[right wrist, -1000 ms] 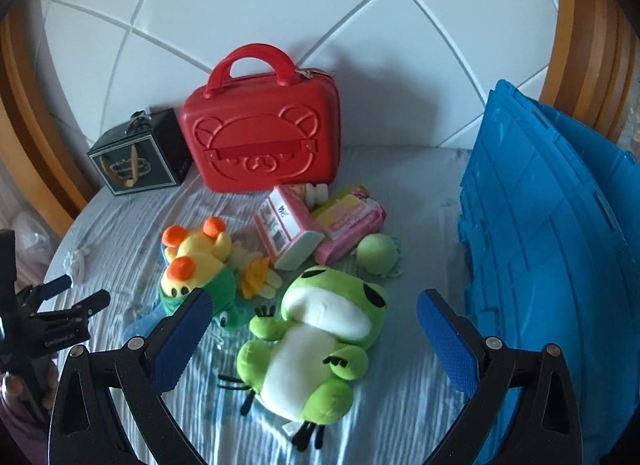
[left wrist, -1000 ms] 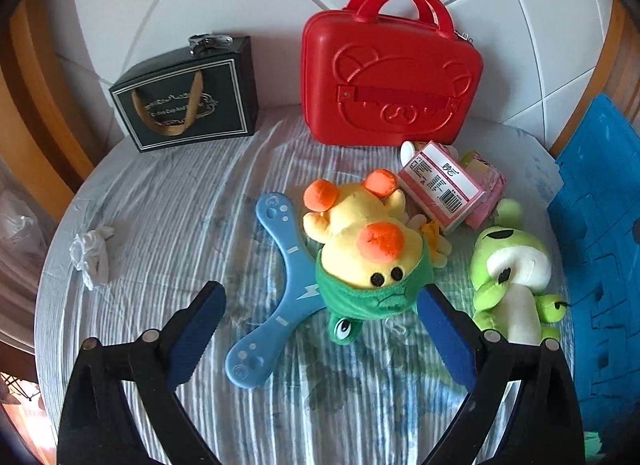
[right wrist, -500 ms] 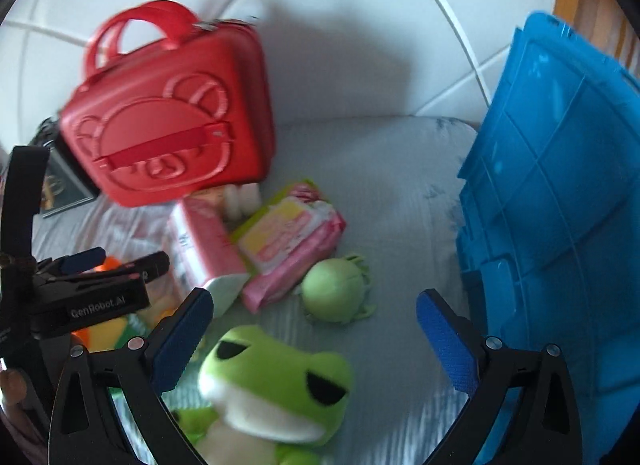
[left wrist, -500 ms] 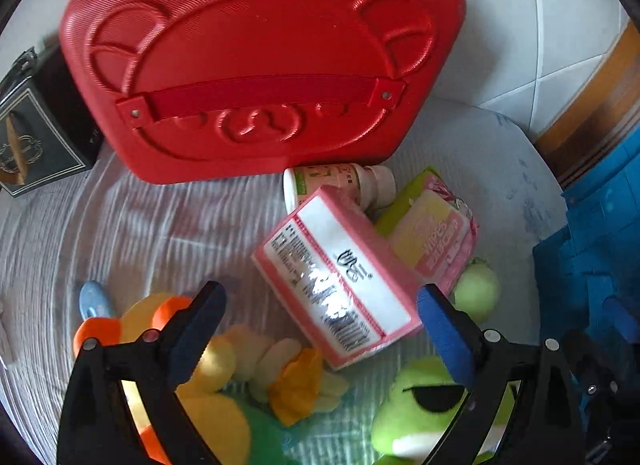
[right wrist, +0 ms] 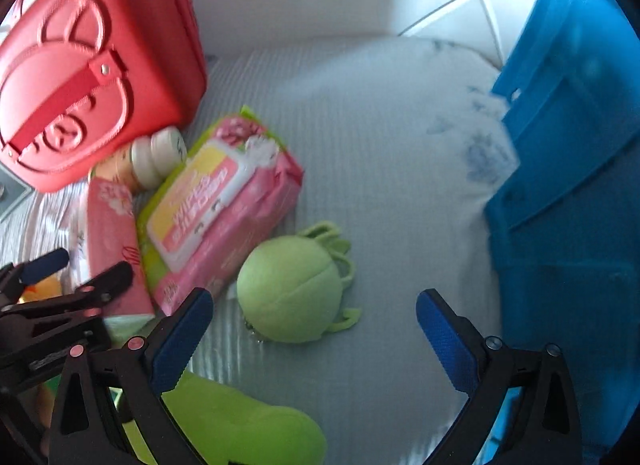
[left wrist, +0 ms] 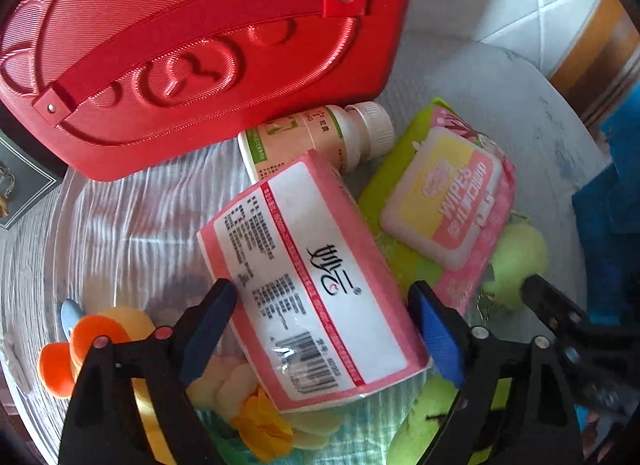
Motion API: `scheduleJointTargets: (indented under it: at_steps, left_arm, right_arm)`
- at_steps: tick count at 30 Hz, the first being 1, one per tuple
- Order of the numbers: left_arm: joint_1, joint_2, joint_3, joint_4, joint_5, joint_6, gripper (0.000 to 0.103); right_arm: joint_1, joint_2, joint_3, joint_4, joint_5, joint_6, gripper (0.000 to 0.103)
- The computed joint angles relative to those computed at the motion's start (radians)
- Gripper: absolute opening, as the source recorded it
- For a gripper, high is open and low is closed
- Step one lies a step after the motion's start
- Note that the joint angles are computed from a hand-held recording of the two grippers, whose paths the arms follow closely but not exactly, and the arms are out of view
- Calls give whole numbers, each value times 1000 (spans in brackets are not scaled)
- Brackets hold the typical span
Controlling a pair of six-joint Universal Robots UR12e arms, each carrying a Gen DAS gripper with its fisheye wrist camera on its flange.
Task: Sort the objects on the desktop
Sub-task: 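Close the right tool on the green frog ball while the left tool grasps the pink-white box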
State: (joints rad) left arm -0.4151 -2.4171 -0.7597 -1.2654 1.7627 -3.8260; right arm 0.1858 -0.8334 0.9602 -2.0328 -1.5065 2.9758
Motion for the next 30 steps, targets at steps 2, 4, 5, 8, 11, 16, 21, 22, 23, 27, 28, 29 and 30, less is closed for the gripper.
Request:
scheduleJointTargets:
  at_steps: [2, 4, 5, 8, 11, 16, 21, 22, 23, 27, 28, 29, 30]
  left_arm:
    - [-6, 4, -10, 3, 8, 6, 85]
    - [-15, -4, 0, -4, 44, 21, 85]
    - [-19, -11, 12, -16, 60, 23, 85]
    - [-24, -28, 40, -40, 85, 35, 85]
    - [-28, -34, 48, -37, 100, 59, 81]
    - [-44, -31, 43, 7, 159, 102, 50]
    - [-31, 23, -50, 94, 109, 85, 43]
    - [-24, 32, -66, 106, 88, 79, 47]
    - [-19, 32, -66, 94, 76, 72, 53]
    - [-3, 24, -54, 17, 38, -11, 97]
    - [4, 29, -70, 30, 1, -30, 98]
    - [12, 29, -77, 34, -45, -44, 98]
    - [16, 22, -70, 21, -61, -56, 98]
  right_arm:
    - [0, 1, 8, -1, 1, -4, 102]
    - [0, 3, 15, -7, 3, -6, 102]
    - [0, 4, 18, -10, 4, -7, 95]
    - [-2, 6, 23, -11, 13, -17, 80]
    - [-3, 9, 25, -11, 36, -14, 75]
    - [-1, 1, 45, -44, 57, -19, 61]
    - [-4, -39, 99, -105, 66, -22, 60]
    - [-4, -49, 111, -118, 69, -21, 60]
    - [-6, -57, 120, -124, 77, -20, 60]
    - [-6, -65, 129, -114, 90, -14, 60]
    - [-8, -65, 129, -107, 96, -13, 60]
    - [-6, -66, 131, -99, 99, -10, 60]
    - [-5, -64, 129, -90, 100, -9, 60]
